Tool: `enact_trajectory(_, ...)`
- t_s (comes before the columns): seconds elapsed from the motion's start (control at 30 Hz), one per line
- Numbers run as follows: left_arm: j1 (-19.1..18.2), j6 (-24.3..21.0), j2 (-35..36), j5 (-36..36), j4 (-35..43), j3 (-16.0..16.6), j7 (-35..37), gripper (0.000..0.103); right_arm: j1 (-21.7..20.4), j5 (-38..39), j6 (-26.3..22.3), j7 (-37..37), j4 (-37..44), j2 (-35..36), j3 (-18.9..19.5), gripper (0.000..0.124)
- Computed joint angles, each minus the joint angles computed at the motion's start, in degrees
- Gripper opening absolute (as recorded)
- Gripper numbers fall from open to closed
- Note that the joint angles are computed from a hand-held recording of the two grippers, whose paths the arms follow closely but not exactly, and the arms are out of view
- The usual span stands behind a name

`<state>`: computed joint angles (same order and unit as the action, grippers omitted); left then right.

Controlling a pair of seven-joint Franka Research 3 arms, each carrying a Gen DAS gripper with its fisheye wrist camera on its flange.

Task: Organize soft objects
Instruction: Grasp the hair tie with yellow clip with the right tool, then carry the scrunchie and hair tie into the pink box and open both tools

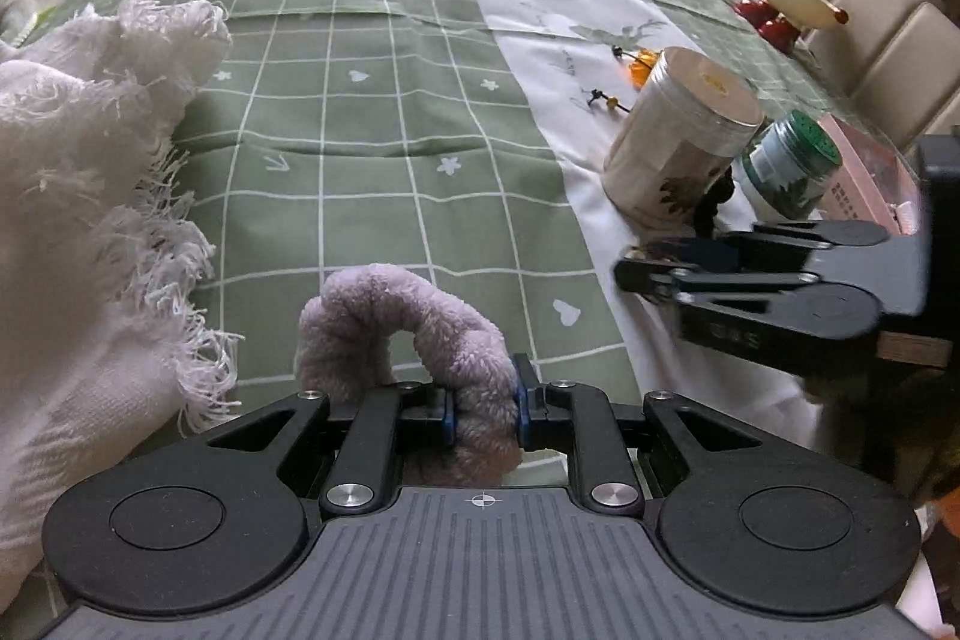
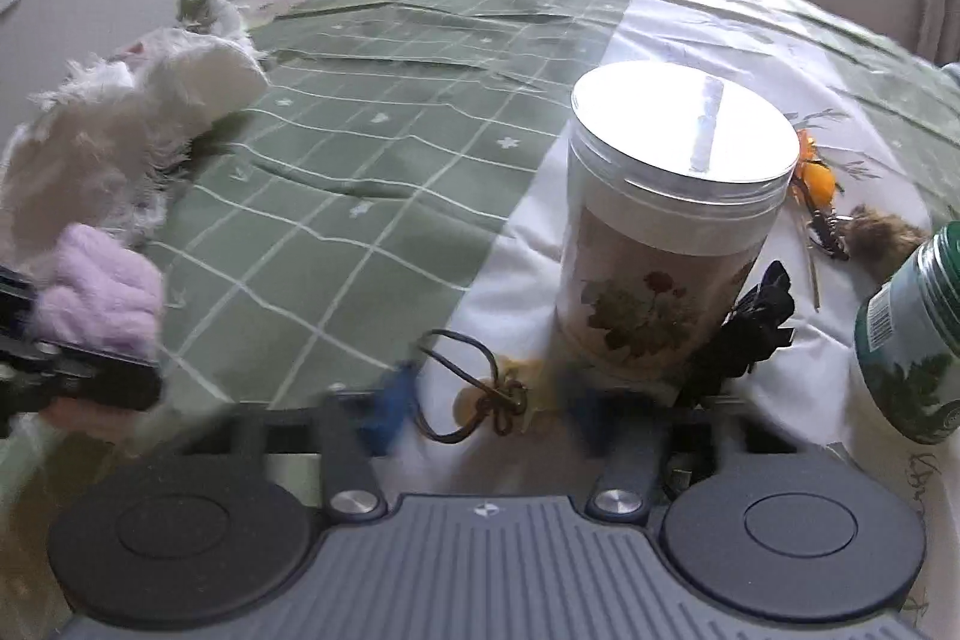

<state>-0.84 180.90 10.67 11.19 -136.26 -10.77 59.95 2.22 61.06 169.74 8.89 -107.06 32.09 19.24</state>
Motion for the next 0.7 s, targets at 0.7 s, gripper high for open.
enact_trajectory(0.7, -6.67, -15.95, 9.8, 9.99, 35.75, 0.83, 6.74, 0.02, -6.68, 20.43, -17.6, -23.54, -4.47, -21.06, -12.33, 0.017)
